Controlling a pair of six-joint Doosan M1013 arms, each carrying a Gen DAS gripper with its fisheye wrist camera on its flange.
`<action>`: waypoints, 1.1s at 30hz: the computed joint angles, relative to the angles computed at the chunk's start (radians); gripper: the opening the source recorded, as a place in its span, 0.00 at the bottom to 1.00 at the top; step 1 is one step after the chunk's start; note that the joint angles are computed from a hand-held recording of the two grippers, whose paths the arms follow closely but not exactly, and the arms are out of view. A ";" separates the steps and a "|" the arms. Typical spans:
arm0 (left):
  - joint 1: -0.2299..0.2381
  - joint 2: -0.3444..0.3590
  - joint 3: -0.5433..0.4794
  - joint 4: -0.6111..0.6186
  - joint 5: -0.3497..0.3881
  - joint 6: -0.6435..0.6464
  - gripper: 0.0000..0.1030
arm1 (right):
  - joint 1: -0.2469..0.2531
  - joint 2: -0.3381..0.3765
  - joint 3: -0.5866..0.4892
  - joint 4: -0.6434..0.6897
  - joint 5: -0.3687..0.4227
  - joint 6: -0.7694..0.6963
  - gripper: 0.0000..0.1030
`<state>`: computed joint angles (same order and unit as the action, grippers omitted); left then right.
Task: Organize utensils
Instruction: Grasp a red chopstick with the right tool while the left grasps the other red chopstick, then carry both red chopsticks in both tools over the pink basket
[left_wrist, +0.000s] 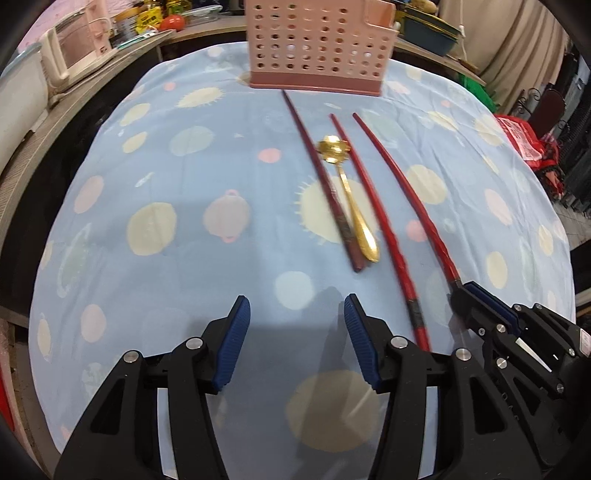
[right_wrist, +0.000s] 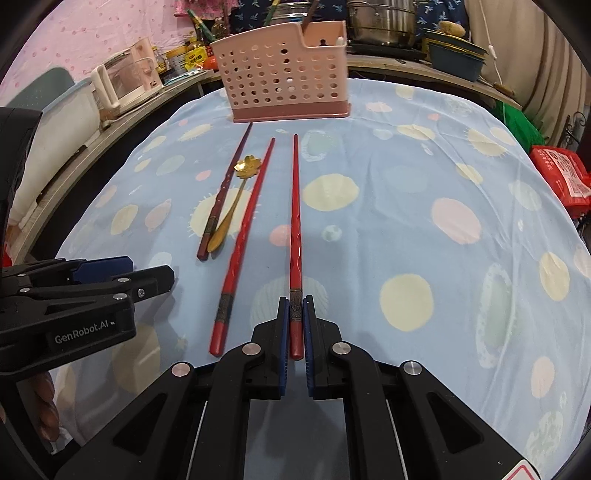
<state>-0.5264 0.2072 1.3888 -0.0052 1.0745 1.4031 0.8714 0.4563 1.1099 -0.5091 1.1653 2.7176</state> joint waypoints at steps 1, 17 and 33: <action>-0.003 0.000 -0.001 -0.022 0.000 0.015 0.52 | 0.001 -0.006 0.007 -0.004 0.000 0.009 0.07; -0.054 0.011 -0.008 -0.039 0.002 0.112 0.49 | 0.002 -0.060 0.088 -0.018 -0.024 0.103 0.07; -0.019 -0.018 0.002 -0.162 -0.007 0.180 0.07 | 0.016 -0.065 0.066 -0.055 -0.041 0.101 0.07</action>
